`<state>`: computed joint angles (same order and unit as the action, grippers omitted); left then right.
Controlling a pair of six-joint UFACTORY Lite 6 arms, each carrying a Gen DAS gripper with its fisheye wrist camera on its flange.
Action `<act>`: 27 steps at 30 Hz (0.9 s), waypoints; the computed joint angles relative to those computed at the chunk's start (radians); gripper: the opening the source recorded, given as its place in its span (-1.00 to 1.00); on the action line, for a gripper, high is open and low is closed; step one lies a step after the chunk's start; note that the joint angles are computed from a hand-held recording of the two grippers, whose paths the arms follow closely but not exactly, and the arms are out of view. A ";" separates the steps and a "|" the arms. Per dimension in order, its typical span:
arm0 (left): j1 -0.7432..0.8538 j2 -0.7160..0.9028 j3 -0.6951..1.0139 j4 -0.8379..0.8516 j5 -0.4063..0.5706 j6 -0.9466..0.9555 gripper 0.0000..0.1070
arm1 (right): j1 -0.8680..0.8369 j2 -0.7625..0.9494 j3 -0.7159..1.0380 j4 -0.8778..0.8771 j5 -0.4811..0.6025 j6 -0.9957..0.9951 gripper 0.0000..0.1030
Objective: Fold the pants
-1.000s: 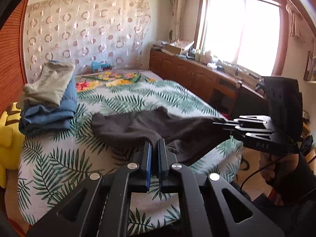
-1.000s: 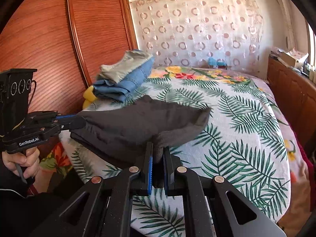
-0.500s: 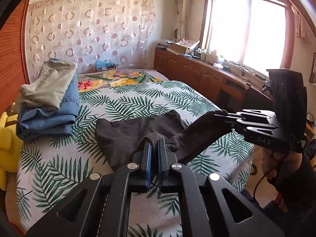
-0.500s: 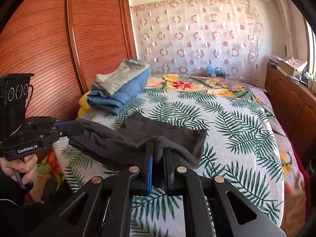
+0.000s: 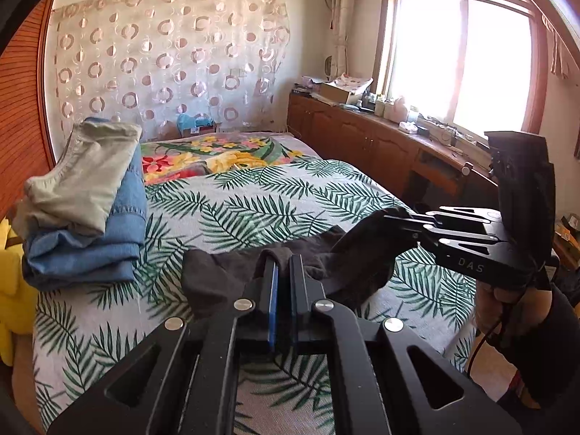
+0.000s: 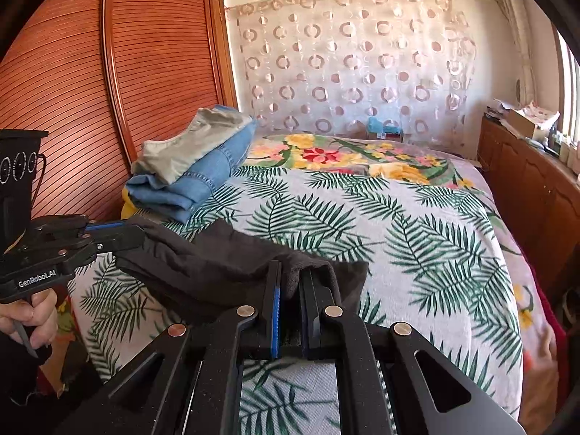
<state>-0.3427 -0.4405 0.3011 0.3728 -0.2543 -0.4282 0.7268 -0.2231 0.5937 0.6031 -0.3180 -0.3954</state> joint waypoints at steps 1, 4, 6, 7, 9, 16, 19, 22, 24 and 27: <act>0.005 0.023 0.015 -0.002 -0.004 0.009 -0.89 | -0.007 0.023 0.021 -0.015 0.003 0.011 -0.85; 0.014 0.089 0.048 -0.033 -0.025 0.049 -0.89 | -0.026 0.096 0.078 -0.061 0.004 0.045 -0.85; 0.026 0.127 0.065 -0.022 -0.038 0.042 -0.89 | -0.045 0.135 0.104 -0.121 0.008 0.094 -0.85; 0.036 0.148 0.071 -0.011 -0.050 0.035 -0.89 | -0.050 0.158 0.122 -0.133 0.009 0.105 -0.85; 0.051 0.174 0.076 0.011 -0.068 0.014 -0.89 | -0.066 0.206 0.163 -0.183 0.017 0.146 -0.85; 0.109 0.336 0.154 0.036 -0.115 0.012 -0.89 | -0.103 0.372 0.318 -0.215 0.051 0.164 -0.85; 0.124 0.389 0.181 0.043 -0.129 0.006 -0.89 | -0.115 0.443 0.384 -0.211 0.070 0.167 -0.85; 0.140 0.403 0.177 0.084 -0.149 -0.033 -0.89 | -0.127 0.487 0.427 -0.222 0.089 0.186 -0.85; 0.145 0.401 0.169 0.107 -0.160 -0.055 -0.89 | -0.134 0.489 0.426 -0.238 0.093 0.201 -0.85; 0.155 0.389 0.161 0.163 -0.160 -0.109 -0.70 | -0.138 0.495 0.436 -0.251 0.097 0.213 -0.85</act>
